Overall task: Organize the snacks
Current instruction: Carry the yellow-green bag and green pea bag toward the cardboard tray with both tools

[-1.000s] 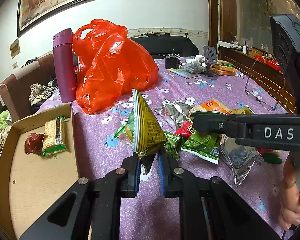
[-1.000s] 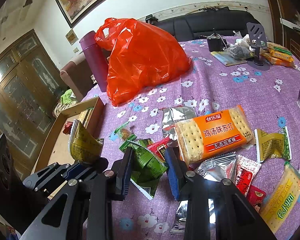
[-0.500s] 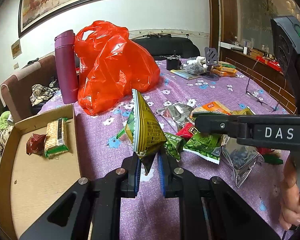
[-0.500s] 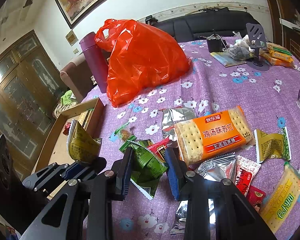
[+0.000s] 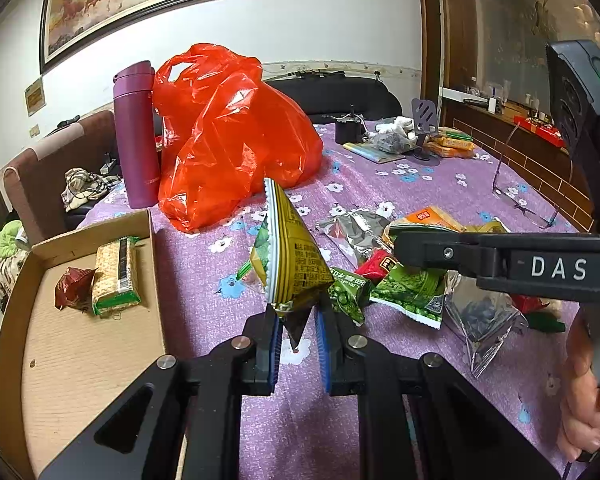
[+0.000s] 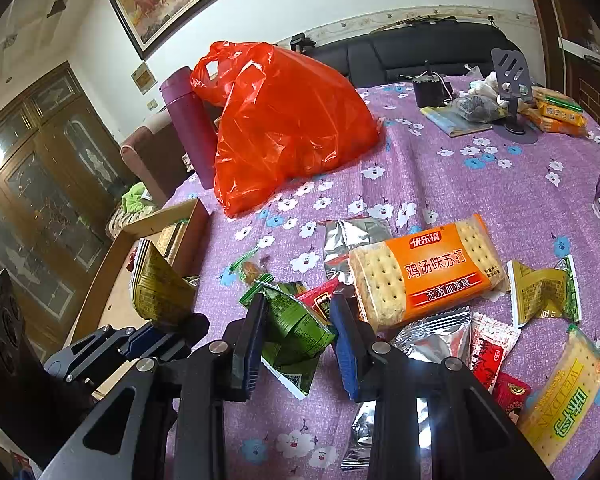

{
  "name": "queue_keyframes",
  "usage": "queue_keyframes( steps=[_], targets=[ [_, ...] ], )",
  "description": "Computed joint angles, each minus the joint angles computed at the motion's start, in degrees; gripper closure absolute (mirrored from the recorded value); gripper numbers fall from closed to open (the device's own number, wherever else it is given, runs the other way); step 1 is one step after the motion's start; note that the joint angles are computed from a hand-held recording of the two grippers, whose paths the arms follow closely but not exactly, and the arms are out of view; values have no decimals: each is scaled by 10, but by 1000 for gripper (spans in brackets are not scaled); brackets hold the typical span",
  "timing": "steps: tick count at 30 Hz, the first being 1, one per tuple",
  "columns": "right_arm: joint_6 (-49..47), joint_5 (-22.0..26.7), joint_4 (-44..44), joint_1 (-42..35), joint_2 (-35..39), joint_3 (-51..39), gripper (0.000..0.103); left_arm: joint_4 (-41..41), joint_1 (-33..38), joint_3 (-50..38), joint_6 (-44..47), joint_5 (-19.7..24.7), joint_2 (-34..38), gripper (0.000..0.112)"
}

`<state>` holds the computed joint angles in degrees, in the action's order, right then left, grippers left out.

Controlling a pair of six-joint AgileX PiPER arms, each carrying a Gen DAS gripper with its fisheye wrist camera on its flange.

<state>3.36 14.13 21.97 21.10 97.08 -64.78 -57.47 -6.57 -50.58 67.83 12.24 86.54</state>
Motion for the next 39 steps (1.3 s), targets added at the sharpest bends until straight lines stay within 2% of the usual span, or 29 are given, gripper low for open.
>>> queue_keyframes(
  steps=[8,13,18,20,23,25,26,27,29,34,37,39],
  targets=[
    [2,-3,0,1,-1,2,68,-23,8,-2,15,4,-1,98],
    [-1,-22,-2,9,-10,12,68,-69,41,-15,43,32,-1,98],
    [121,-67,-153,43,-25,27,68,-73,88,-41,11,73,12,98],
    [115,-78,-153,51,-25,29,68,-61,99,-50,-12,83,17,98],
    [44,-80,-73,53,-21,24,68,-65,123,-58,-22,109,20,98],
    [-27,-70,12,53,-19,17,68,-54,134,-60,-36,114,14,98],
    [-37,-66,26,56,-19,13,68,-46,144,-62,-46,124,11,98],
    [-25,-59,18,61,-18,7,68,-49,165,-69,-44,152,8,98],
    [24,-46,-31,73,-15,-9,68,-38,189,-77,-51,173,2,98],
    [-8,-3,22,103,18,-79,68,16,262,-119,-99,214,10,98],
    [19,30,8,119,55,-139,68,37,301,-149,-123,239,28,98],
    [48,53,-18,132,85,-183,68,51,328,-186,-144,273,52,98]
  ],
)
